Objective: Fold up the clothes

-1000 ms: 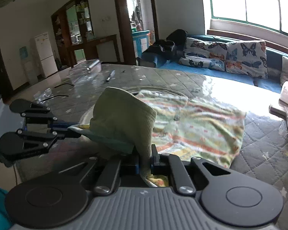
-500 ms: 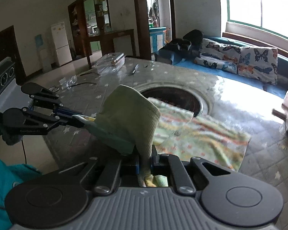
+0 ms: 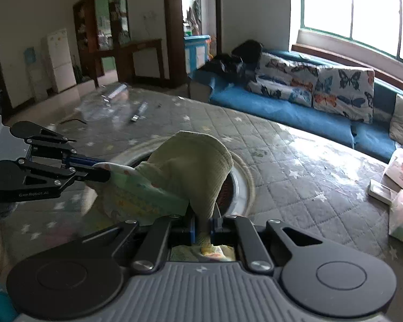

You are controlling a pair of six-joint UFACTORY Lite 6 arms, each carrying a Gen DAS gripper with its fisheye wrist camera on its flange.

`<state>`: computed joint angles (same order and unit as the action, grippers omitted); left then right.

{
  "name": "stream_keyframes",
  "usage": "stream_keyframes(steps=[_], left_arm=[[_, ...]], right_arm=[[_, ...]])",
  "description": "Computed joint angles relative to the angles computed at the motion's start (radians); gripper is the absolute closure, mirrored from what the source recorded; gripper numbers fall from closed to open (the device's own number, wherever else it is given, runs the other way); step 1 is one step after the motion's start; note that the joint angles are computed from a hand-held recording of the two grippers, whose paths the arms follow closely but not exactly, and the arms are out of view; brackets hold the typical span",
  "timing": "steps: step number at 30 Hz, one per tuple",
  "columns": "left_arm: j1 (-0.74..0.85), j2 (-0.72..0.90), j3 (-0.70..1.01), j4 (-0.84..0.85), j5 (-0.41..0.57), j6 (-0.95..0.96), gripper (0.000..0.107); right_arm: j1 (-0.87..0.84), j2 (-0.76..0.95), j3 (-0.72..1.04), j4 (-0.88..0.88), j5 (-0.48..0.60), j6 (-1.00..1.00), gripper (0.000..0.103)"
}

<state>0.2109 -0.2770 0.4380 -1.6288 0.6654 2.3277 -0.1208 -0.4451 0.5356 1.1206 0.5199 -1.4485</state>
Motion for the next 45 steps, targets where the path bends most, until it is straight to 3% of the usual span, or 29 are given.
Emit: stream_keyframes(steps=[6, 12, 16, 21, 25, 28, 34, 36, 37, 38, 42, 45], left_arm=[[-0.135, 0.343, 0.193, -0.21, -0.146, 0.124, 0.098], [-0.163, 0.473, 0.262, -0.332, -0.187, 0.201, 0.09], [-0.183, 0.494, 0.287, -0.441, -0.217, 0.285, 0.08], [-0.215, 0.518, 0.311, -0.724, -0.261, 0.506, 0.08], [-0.196, 0.513, 0.332, -0.748, -0.289, 0.47, 0.081], [-0.18, 0.412, 0.256, -0.628, -0.253, 0.335, 0.081], [-0.221, 0.226, 0.086, -0.41, -0.184, 0.099, 0.081], [-0.257, 0.201, 0.046, -0.41, -0.175, 0.087, 0.081], [-0.276, 0.189, 0.028, -0.412, -0.17, 0.083, 0.081], [-0.297, 0.194, 0.019, -0.442, -0.176, 0.111, 0.081], [-0.361, 0.238, 0.014, -0.559, -0.196, 0.221, 0.081], [-0.357, 0.295, 0.027, -0.623, -0.196, 0.289, 0.081]], right_arm=[[0.052, 0.34, 0.075, 0.47, -0.121, -0.43, 0.093], [0.021, 0.41, 0.011, 0.896, -0.097, -0.804, 0.08], [-0.069, 0.283, -0.096, 0.926, -0.091, -0.862, 0.07], [-0.219, 0.195, -0.221, 0.821, -0.064, -0.807, 0.071], [-0.33, 0.201, -0.252, 0.813, -0.037, -0.812, 0.071], [-0.397, 0.22, -0.239, 0.766, 0.012, -0.774, 0.071], [-0.334, 0.269, -0.241, 0.912, -0.015, -0.886, 0.071], [-0.304, 0.251, -0.257, 0.988, -0.03, -0.944, 0.081], [-0.29, 0.235, -0.263, 1.015, -0.04, -0.967, 0.093], [-0.276, 0.218, -0.269, 1.044, -0.051, -0.992, 0.096], [-0.244, 0.212, -0.265, 1.16, -0.051, -1.098, 0.097], [-0.248, 0.339, -0.217, 1.248, -0.007, -1.162, 0.097]])
